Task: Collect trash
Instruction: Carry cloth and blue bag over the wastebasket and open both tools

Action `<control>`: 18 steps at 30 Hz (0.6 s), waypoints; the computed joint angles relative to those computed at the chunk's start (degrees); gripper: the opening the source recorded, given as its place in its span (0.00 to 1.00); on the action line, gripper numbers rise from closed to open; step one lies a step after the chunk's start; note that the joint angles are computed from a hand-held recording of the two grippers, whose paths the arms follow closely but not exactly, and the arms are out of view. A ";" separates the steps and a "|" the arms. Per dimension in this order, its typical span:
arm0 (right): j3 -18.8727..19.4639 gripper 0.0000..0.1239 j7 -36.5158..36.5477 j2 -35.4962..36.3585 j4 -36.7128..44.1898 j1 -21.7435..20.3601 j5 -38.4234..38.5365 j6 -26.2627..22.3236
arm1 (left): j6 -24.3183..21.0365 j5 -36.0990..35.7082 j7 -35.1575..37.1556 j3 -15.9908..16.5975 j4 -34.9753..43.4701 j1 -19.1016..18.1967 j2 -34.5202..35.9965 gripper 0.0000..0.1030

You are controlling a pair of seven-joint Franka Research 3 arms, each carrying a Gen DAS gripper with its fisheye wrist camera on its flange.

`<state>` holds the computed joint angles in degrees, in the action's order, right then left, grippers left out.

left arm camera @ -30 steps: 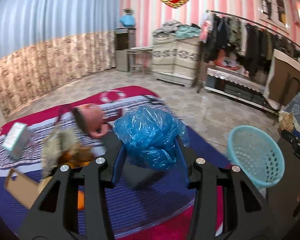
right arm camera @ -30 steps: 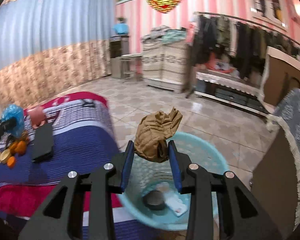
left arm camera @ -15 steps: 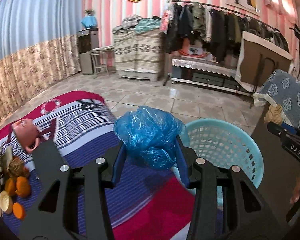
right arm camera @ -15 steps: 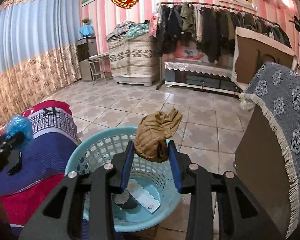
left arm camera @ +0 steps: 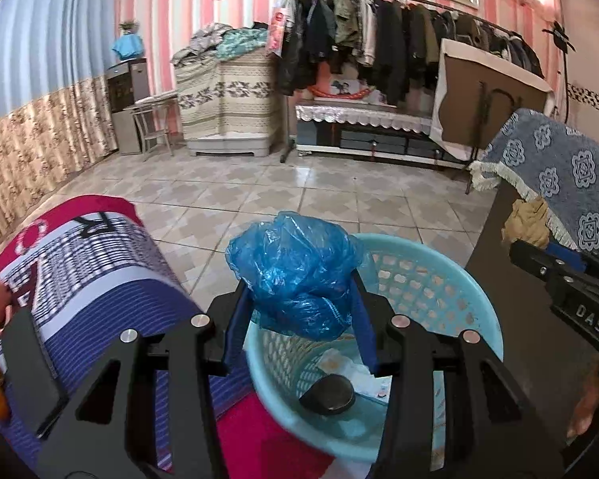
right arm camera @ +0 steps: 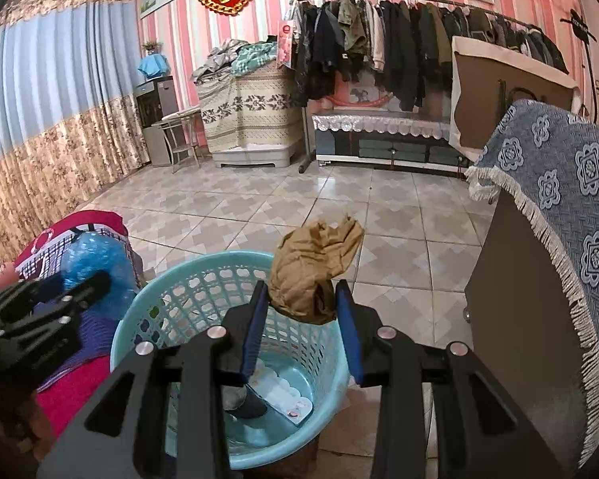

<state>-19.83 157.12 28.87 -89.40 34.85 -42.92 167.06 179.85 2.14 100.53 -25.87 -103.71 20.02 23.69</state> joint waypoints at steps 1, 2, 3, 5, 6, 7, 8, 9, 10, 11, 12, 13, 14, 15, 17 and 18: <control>0.21 0.28 -0.16 0.16 0.08 -0.23 0.38 -0.02 | -0.08 0.33 -0.45 0.96 0.41 -0.99 0.28 0.43; 0.34 0.28 -0.35 0.27 0.16 -0.30 0.66 -0.10 | -0.51 0.97 -1.14 2.66 1.66 -2.68 1.11 0.45; 0.45 0.28 -0.59 0.40 0.31 -0.35 0.96 -0.24 | -0.96 1.61 -1.94 4.37 2.57 -4.29 1.60 0.49; 0.81 0.28 -1.43 0.72 0.86 -0.47 1.62 -0.62 | -1.29 2.72 -3.85 7.66 4.05 -7.19 2.40 0.67; 0.77 0.28 -1.59 0.80 0.93 -0.37 1.73 -0.66 | -0.63 3.06 -4.32 8.22 3.92 -7.48 2.43 0.69; 1.10 0.28 -2.16 1.03 1.22 -0.51 2.17 -0.74 | -0.16 3.68 -4.91 9.15 3.89 -8.05 2.43 0.72; 1.24 0.28 -2.57 1.15 1.33 -0.62 2.55 -0.68 | -0.06 4.29 -5.62 10.17 3.92 -8.76 2.36 0.74; 1.47 0.28 -3.10 1.41 1.66 -0.72 3.07 -0.76 | 0.29 5.35 -7.55 13.20 3.97 -10.98 2.14 0.75; 1.77 0.28 -3.83 1.66 1.98 -0.83 3.65 -0.92 | 0.43 6.06 -9.27 15.14 3.98 -12.32 1.94 0.76; 2.29 0.28 -4.90 2.05 2.53 -1.13 4.46 -1.04 | 0.18 6.27 -10.09 15.11 4.11 -11.91 1.85 0.79; 2.35 0.28 -5.46 2.22 2.68 -1.09 4.99 -0.99 | -0.04 6.21 -10.63 14.52 4.06 -10.97 1.67 0.80; 2.79 0.28 -6.47 2.62 3.19 -1.22 5.81 -1.15 | -0.22 5.99 -11.46 14.40 4.10 -10.27 1.50 0.83; 2.89 0.28 -7.10 2.90 3.49 -1.18 6.49 -1.17 | -0.27 6.06 -12.18 14.58 4.11 -9.96 1.32 0.84; 2.99 0.28 -7.80 3.17 3.85 -1.29 7.28 -1.21 | 0.00 6.18 -12.90 14.92 3.83 -9.72 1.06 0.84; 3.61 0.28 -9.03 3.98 4.81 -1.54 9.42 -1.14 | 0.15 6.55 -14.80 16.32 3.37 -9.77 0.32 0.86; 4.09 0.29 -9.97 4.54 5.47 -1.76 10.67 -1.11 | 0.13 6.65 -15.26 16.22 3.20 -9.28 0.09 0.87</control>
<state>-15.74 147.15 33.41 -83.94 33.09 -32.26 165.95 179.98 8.78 85.28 -9.65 -100.51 10.75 23.78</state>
